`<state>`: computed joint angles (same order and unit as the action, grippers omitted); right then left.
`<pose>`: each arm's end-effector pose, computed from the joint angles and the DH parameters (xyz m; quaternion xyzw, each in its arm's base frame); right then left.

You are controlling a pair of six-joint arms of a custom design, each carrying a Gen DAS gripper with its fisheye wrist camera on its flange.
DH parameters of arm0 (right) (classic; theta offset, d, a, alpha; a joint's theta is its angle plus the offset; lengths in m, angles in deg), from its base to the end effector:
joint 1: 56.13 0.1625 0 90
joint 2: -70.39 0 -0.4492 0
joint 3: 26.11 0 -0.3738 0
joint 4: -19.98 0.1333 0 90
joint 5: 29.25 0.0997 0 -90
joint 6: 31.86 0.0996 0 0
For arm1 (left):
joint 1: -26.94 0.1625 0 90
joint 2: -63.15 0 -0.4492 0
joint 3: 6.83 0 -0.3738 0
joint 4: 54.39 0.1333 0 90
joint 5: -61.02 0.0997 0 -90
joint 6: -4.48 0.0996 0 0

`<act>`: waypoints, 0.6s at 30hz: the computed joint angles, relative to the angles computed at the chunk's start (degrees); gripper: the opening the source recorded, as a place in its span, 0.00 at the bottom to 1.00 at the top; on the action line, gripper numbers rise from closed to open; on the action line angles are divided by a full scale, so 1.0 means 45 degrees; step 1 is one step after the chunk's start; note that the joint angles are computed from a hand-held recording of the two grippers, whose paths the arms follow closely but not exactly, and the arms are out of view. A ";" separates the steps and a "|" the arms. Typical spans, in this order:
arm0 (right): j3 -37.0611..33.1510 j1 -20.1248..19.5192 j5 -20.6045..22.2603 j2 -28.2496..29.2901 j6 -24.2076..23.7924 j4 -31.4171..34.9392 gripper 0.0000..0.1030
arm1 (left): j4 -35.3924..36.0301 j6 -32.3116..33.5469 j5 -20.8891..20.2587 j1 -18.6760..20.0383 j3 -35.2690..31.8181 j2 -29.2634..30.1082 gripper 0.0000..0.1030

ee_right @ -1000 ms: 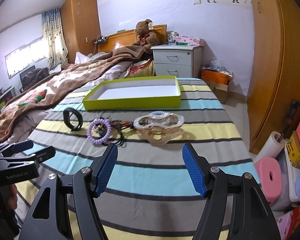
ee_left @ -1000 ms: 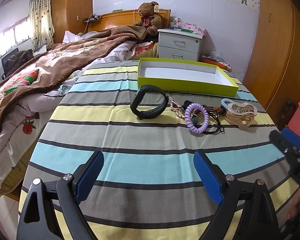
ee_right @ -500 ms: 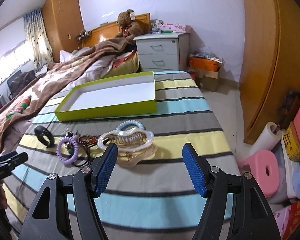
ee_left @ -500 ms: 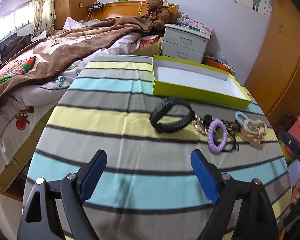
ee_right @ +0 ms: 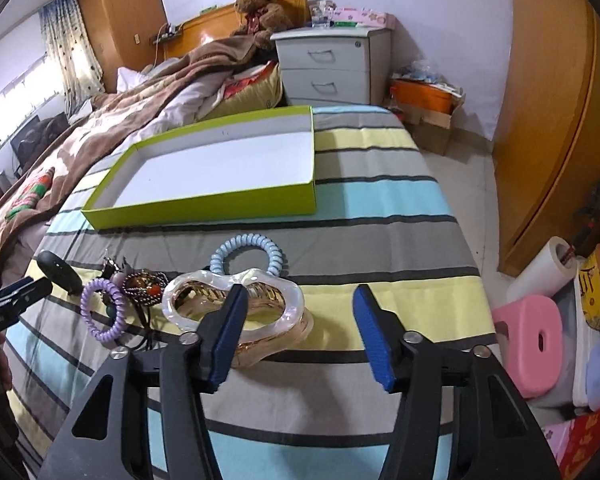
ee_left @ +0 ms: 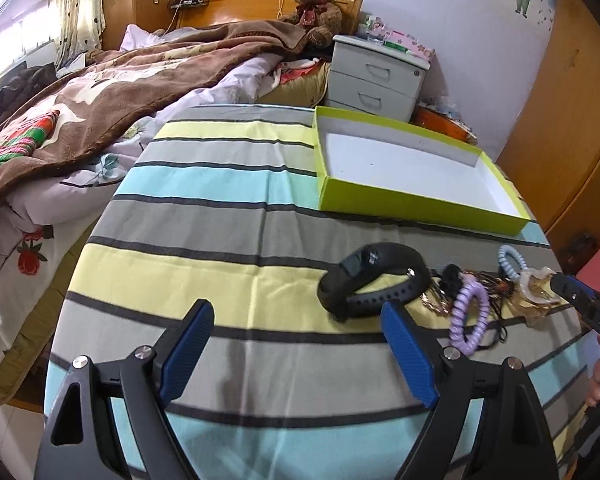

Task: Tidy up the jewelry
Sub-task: 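Grasp the black watch band with the left tool while the right tool grasps the clear hair clip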

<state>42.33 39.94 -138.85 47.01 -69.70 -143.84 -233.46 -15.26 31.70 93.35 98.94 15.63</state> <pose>0.1849 -0.7938 0.0419 0.3177 -0.9011 0.1903 0.2256 -0.0426 -0.6477 0.1851 -0.1062 0.8361 -0.3929 0.3679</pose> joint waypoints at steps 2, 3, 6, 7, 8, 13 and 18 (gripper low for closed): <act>-0.0143 -0.0014 0.0038 0.0060 0.0017 0.0158 0.47 | 0.0039 0.0142 -0.0019 0.0083 -0.0138 0.0083 0.81; -0.0178 -0.0033 0.0123 0.0059 0.0035 0.0239 0.46 | 0.0189 0.0120 -0.0061 0.0130 -0.0253 0.0120 0.81; -0.0322 -0.0018 0.0179 0.0098 0.0085 0.0469 0.42 | -0.0075 0.0722 -0.0116 0.0190 -0.0549 0.0338 0.80; -0.0340 -0.0026 0.0240 0.0090 0.0076 0.0542 0.41 | -0.0183 0.0974 -0.0062 0.0190 -0.0629 0.0426 0.80; -0.0325 -0.0026 0.0259 0.0080 0.0065 0.0546 0.39 | -0.0207 0.1168 -0.0052 0.0208 -0.0741 0.0506 0.78; -0.0409 -0.0042 0.0480 0.0067 0.0085 0.0803 0.30 | -0.0067 0.1550 -0.0238 0.0297 -0.1097 0.0687 0.68; -0.0374 -0.0014 0.0557 0.0064 0.0216 0.0790 0.24 | -0.0275 0.1787 -0.0563 0.0299 -0.1102 0.0716 0.54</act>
